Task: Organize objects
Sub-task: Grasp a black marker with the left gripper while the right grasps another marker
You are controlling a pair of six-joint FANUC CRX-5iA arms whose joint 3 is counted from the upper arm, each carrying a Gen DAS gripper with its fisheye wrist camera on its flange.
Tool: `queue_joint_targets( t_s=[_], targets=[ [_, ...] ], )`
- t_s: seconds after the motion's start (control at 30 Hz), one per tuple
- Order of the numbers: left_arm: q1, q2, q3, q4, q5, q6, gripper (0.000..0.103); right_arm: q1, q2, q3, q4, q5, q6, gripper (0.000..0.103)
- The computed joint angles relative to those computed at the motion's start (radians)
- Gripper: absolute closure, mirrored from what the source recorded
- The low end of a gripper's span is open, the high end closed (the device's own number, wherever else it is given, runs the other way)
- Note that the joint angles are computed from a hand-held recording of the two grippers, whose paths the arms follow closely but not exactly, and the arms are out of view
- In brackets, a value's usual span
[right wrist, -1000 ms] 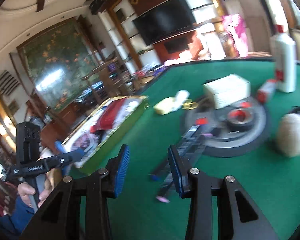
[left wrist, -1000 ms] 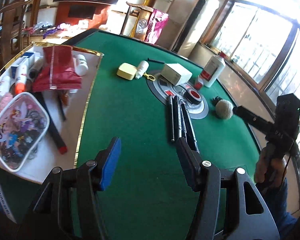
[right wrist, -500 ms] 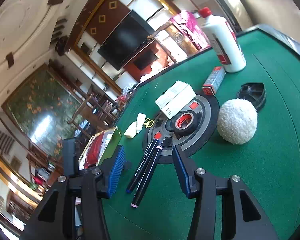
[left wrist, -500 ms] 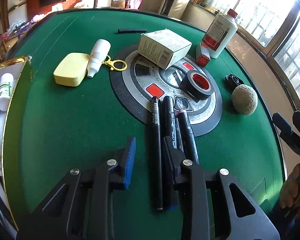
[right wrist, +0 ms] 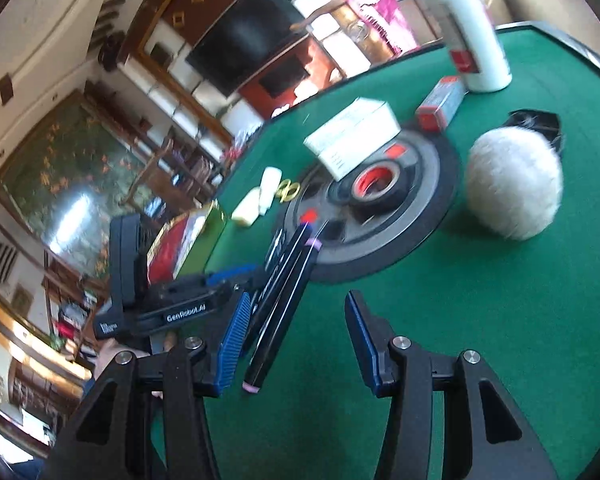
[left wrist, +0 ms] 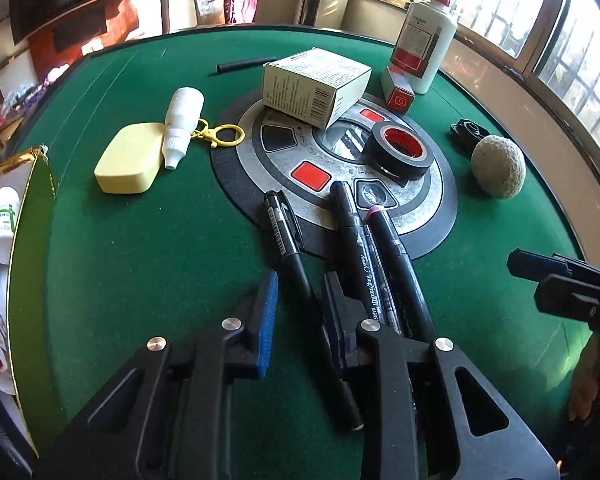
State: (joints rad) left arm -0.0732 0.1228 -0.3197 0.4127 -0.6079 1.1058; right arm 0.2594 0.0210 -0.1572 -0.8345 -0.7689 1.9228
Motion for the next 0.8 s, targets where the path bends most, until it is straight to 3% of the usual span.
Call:
queue_joint_targets(
  t_s=[0.13,0.2,0.27,0.33,0.4,0.47,0.53,0.73,0.8],
  targets=[
    [-0.046,-0.012,0.058,-0.252,-0.007,0.184,0.089,0.169,-0.009,-0.051,0.265,0.117,-0.169,0.054],
    [-0.035,-0.018,0.054,-0.248,-0.018,0.184,0.092,0.275,-0.011,-0.104,0.493,0.191,-0.355,0.054],
    [-0.018,-0.023,0.050,-0.254,-0.018,0.217,0.095,0.324,-0.002,-0.121,0.594,0.211,-0.437,0.056],
    [-0.024,-0.027,0.068,-0.344,-0.016,0.285,0.094,0.377,0.004,-0.161,0.755,0.260,-0.575,0.061],
    [-0.018,-0.026,0.067,-0.344,-0.012,0.296,0.094,0.423,0.023,-0.202,0.967,0.280,-0.739,0.064],
    [-0.005,-0.030,0.052,-0.302,-0.005,0.259,0.094,0.422,0.046,-0.202,1.017,0.286,-0.771,0.071],
    [0.004,-0.030,0.043,-0.275,-0.001,0.239,0.094,0.420,0.062,-0.223,1.168,0.261,-0.881,0.089],
    [-0.022,-0.033,0.054,-0.359,0.023,0.290,0.094,0.371,0.048,-0.268,1.250,0.285,-0.924,0.090],
    [-0.022,-0.030,0.057,-0.360,0.020,0.296,0.093,0.380,0.042,-0.303,1.343,0.304,-1.001,0.091]
  ],
)
